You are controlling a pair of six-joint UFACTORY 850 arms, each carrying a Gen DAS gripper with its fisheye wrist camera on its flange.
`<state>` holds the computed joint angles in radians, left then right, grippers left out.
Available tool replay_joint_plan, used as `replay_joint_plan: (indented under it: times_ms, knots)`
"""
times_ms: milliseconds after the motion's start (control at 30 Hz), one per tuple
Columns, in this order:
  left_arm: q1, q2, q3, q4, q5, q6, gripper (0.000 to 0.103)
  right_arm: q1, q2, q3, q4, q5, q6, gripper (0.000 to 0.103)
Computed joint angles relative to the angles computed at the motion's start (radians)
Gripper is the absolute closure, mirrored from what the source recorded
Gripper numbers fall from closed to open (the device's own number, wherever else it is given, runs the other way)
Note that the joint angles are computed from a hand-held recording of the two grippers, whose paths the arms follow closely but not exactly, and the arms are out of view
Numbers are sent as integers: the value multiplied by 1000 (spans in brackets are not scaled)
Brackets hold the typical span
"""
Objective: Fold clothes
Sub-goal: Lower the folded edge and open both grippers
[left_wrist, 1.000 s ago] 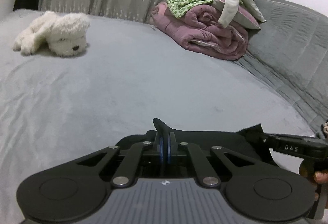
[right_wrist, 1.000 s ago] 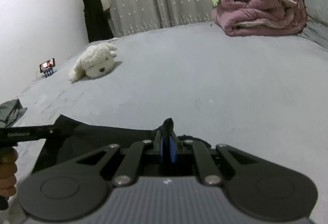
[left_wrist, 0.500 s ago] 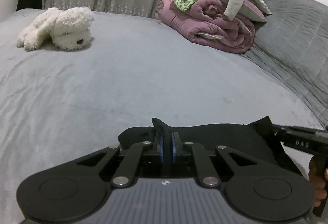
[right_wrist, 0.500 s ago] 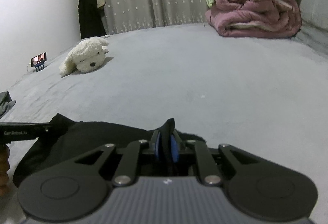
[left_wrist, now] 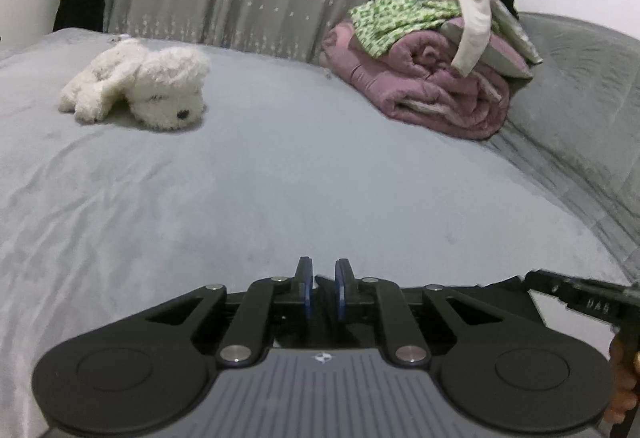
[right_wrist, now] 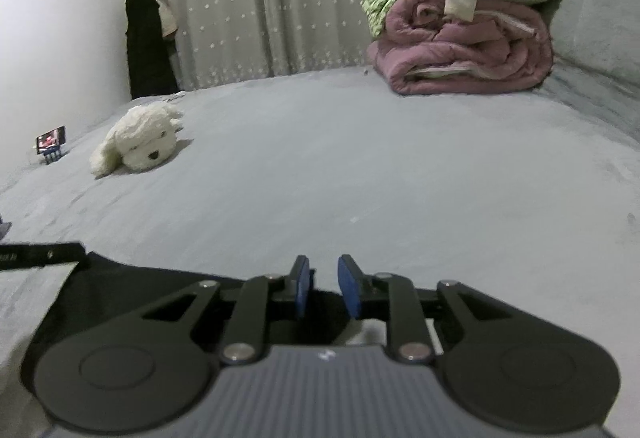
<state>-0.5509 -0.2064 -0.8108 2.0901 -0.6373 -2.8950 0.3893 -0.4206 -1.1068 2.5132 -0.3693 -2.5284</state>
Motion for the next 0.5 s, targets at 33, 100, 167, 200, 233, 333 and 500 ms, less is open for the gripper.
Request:
replay_joint_plan:
  times_ms: [33,100,167,200,233,333,500]
  knots:
    - [-4,0,0,24,4,-12,91,1,6,6,-15,-6,6,84]
    - [-15,-11,-11,56,22,-15,91,7,19,19,-36,-22,-3,84]
    - [-28,-27,-25,67,43,-14,91,14,30,29,-83,-33,15,84]
    - [-34,-36,-32,72,54,-14,91,18,34,32,-126,-32,51,84]
    - [-42,-44,-40,69,62,-4,91,21,39,35,-168,-33,88,84]
    - [-63,-71,-68,-4,69,92,91,31,51,52,-279,-29,172,84]
    - [-67,-102,-93,-107,76,194,91,45,42,56,-398,-12,260,84]
